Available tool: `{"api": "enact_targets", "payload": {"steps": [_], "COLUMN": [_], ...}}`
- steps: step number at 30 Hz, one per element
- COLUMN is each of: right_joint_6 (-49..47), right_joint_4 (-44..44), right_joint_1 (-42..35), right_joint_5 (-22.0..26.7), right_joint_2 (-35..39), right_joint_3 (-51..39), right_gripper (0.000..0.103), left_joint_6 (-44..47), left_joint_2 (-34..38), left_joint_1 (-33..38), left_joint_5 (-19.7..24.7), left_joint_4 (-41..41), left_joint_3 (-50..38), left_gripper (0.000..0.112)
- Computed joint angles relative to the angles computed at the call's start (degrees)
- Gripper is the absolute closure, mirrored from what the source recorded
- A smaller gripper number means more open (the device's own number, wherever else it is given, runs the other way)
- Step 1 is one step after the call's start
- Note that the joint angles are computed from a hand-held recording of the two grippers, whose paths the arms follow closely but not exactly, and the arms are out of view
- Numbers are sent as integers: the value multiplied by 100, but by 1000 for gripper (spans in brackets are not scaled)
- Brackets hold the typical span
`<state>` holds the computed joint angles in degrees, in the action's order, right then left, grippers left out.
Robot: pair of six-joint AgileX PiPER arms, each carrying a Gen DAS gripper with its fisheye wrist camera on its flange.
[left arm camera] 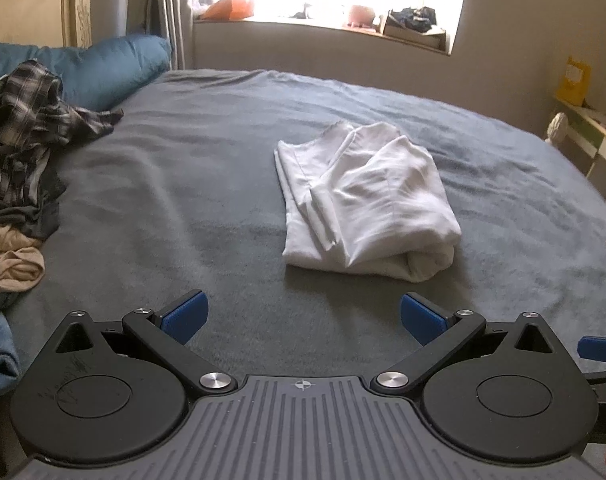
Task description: Fold clothes
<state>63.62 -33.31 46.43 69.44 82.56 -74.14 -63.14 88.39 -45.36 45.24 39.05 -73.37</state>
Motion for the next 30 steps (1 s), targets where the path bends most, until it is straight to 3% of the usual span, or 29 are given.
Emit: {"api": "enact_targets", "payload": {"steps": [5,14,21,25,30], "right_joint_6": [76,-290,-1886,-3218,-3990], "right_joint_4": [-257,-996,121,1188,2080], "right_joint_1": [-111,-1005,-1859,-2051,-2047], "right_joint_5": [-458,-2314,-3336,-3599,-2921], "right_joint_2": [-88,9,1100,1813,3113], "right_joint_3": [302,655,-540,-1417,-3160], "right_gripper": [3,3,9,16,23], "left_joint_6": [-148,-536,-630,-401,-153], "left_joint_2": [5,375,942,1072,1268], "left_joint_1": [160,671,856,1013,1160], "left_joint_5": [-496,-1250,-1367,-1555,-1753], "left_joint_4": [330,745,1336,1078,718], "left_joint_3": [276,408,112,35,-52], "left_gripper": [9,10,18,31,48]}}
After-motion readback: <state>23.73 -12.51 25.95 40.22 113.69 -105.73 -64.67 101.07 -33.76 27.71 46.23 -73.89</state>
